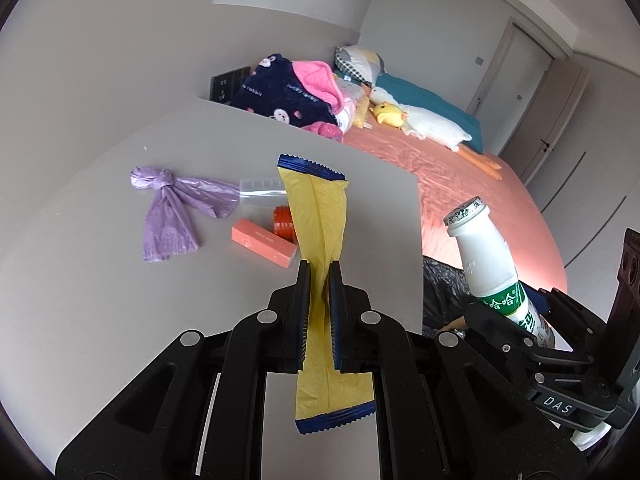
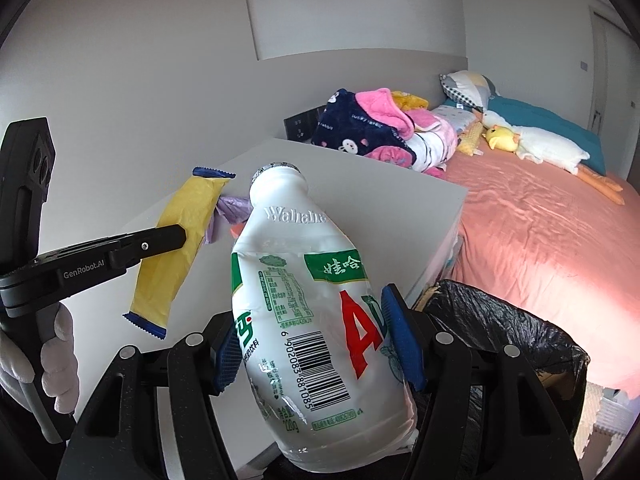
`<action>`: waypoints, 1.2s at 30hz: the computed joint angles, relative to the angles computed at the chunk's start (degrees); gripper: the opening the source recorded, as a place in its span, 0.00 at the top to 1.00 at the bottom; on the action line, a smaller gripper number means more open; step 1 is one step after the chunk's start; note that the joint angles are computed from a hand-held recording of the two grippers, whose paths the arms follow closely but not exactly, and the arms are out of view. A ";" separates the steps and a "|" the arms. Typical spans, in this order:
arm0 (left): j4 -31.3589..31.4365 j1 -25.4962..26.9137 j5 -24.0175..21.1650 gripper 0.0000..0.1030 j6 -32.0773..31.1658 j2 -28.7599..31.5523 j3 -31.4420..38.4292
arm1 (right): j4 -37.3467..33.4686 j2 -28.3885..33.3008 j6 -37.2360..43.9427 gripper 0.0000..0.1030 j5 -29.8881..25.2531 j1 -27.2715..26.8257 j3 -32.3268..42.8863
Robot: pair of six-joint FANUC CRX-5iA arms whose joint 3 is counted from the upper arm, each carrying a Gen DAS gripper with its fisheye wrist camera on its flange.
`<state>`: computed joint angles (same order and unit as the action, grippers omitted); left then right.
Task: Collect trash
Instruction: 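Carry the yellow wrapper and milk bottle over the black bin, then open both grippers to drop the wrapper and bottle into the bin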
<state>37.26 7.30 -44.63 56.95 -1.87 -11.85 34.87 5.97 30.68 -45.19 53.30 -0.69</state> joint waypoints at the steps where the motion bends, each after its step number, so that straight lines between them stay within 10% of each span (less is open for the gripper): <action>1: 0.23 -0.36 -0.08 0.92 -0.11 -0.01 -0.08 | 0.34 -0.31 -0.54 0.37 -0.15 -0.02 -0.36; 28: 9.31 -9.12 -12.17 0.90 -12.04 6.10 2.46 | 11.30 -14.11 -22.79 0.36 -3.55 -2.95 -16.23; 29: 9.67 -9.13 -14.37 0.87 -12.45 7.01 3.13 | 12.82 -14.63 -25.06 0.28 -4.19 -2.87 -16.98; 31: 6.70 -9.56 -17.99 0.18 -10.39 8.86 5.78 | 16.90 -14.41 -30.42 0.09 -8.01 -2.09 -17.62; 36: 9.29 -10.06 -16.17 0.09 -15.45 7.01 2.81 | 19.51 -14.78 -33.95 0.08 -9.05 -2.38 -18.46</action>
